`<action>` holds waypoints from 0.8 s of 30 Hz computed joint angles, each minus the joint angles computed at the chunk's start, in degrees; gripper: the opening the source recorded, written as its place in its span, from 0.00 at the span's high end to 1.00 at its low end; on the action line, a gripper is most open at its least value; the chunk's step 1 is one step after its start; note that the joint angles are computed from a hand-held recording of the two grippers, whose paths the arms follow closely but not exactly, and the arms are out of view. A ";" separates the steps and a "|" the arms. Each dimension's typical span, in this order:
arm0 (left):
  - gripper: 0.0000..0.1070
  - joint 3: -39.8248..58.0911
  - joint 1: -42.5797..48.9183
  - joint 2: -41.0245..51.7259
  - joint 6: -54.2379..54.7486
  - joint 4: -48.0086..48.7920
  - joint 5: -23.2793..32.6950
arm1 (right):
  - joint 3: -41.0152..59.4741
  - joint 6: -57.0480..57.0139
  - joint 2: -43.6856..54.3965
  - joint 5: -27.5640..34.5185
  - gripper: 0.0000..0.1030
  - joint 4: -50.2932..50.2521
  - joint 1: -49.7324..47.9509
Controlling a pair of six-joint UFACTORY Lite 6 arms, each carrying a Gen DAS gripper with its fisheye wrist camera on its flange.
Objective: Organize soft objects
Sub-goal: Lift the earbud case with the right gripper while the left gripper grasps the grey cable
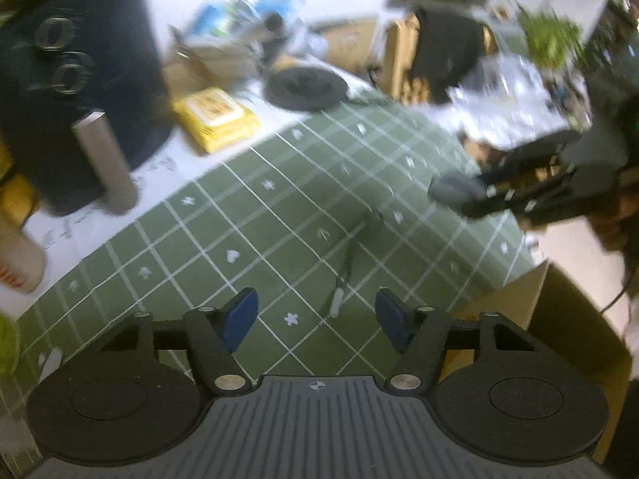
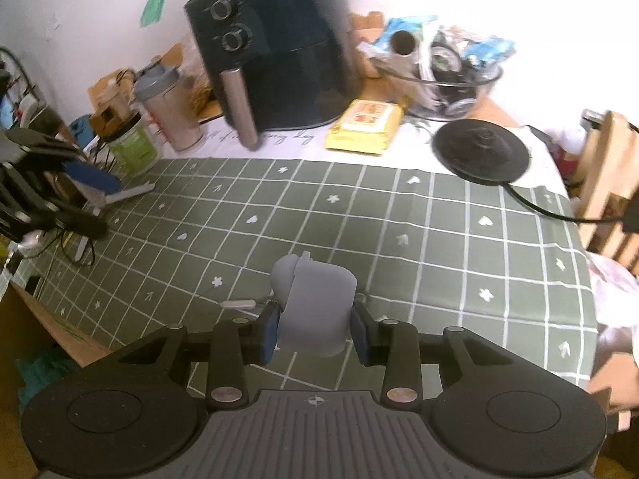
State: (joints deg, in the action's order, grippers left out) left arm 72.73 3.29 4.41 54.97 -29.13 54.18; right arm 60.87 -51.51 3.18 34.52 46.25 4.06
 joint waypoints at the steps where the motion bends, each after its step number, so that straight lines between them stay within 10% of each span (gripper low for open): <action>1: 0.45 0.70 -0.90 1.55 0.28 0.62 -0.01 | -0.83 0.07 -0.83 -0.14 0.61 0.11 -0.42; 24: 0.74 4.13 -15.53 20.85 -0.34 12.02 -10.14 | -18.97 4.45 -23.21 0.79 0.61 -0.44 -10.68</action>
State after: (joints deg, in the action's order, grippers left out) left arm 76.85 -12.24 25.26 54.63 -17.12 44.04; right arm 41.90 -47.06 -20.03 35.31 45.81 -6.62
